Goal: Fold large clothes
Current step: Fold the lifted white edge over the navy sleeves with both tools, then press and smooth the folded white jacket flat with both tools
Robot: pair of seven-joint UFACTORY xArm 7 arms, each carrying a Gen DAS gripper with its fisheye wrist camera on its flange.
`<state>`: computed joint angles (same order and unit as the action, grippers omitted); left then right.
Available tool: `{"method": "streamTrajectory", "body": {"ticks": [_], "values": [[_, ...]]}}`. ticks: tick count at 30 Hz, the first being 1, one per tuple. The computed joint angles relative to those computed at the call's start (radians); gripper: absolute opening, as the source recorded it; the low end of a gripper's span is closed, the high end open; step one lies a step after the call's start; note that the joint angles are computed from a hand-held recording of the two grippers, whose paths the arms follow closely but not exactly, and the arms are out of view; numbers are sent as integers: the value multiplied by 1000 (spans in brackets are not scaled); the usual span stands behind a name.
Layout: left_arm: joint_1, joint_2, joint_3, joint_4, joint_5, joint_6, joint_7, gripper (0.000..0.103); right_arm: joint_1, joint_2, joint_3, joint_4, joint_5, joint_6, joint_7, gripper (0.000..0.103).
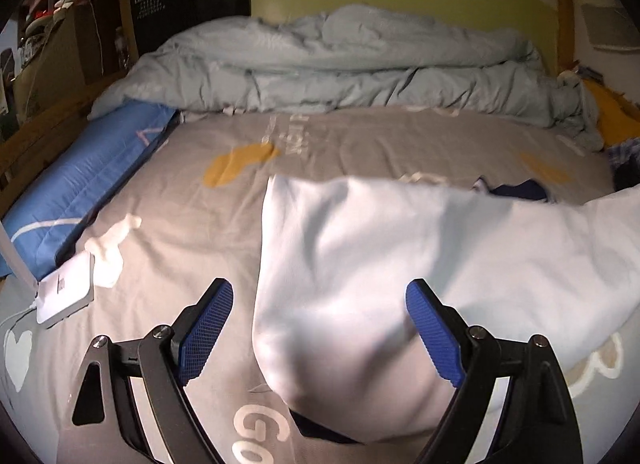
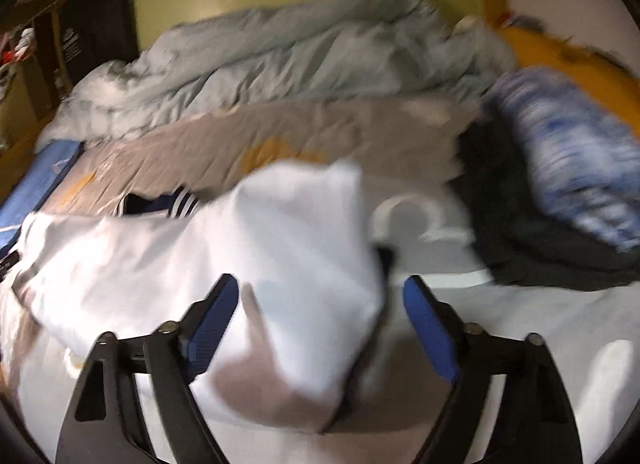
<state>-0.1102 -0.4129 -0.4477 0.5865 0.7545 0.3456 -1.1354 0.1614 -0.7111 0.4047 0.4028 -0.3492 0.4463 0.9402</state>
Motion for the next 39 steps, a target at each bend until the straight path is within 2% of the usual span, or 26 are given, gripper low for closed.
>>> {"method": "streamTrajectory", "body": {"ticks": [4,6,8,11,14,16,17,18,20,21,22,24,26,27,28,30,32,34,37,39], "values": [[54,93,-37,38,100,55,-91,91,-111,108,106,56,-107,34,84,60],[70,133,-51,59,151,136,-175,91,-121,129,99,53,-139,34,133,60],[63,144,-2,41,151,88,-213,91,-122,130,79,37,-159,13,175,62],[28,117,63,9,160,27,-218,90,-105,101,70,39,-181,54,205,62],[12,62,58,-6,233,23,-255,90,-87,30,91,51,-192,141,257,61],[0,22,56,-15,252,-14,-260,90,-51,-23,65,37,-188,116,260,61],[3,3,45,-15,271,-42,-268,89,-31,-46,51,31,-178,95,252,57],[8,-9,34,-11,286,-71,-268,82,-12,-61,39,27,-166,68,240,54],[9,1,28,8,275,-137,-219,59,20,-50,6,27,-137,-17,191,46],[-30,42,57,33,226,-169,-140,42,32,-17,-9,38,-119,-57,156,45],[-65,77,77,57,158,-159,-61,34,37,25,-10,58,-100,-69,128,42],[-131,171,118,118,9,-145,96,33,23,134,9,117,-72,-51,98,35],[-127,258,105,189,-20,-92,131,33,-8,250,18,162,-73,-64,96,29],[-128,302,102,227,20,-48,90,33,-33,296,34,184,-93,-52,121,27],[-106,354,85,269,73,-2,31,33,-66,341,53,207,-135,-33,158,20],[-129,410,127,299,87,-10,9,33,-131,378,87,217,-263,-43,269,16],[-153,437,153,320,152,19,-51,32,-135,407,63,223,-296,-55,310,10],[-183,469,178,351,228,61,-107,33,-126,418,28,219,-319,-79,330,8],[-218,489,226,361,298,51,-173,33,-130,440,23,241,-416,-63,396,8],[-246,466,250,344,330,49,-212,33,-104,433,2,239,-423,-50,411,9]]}}
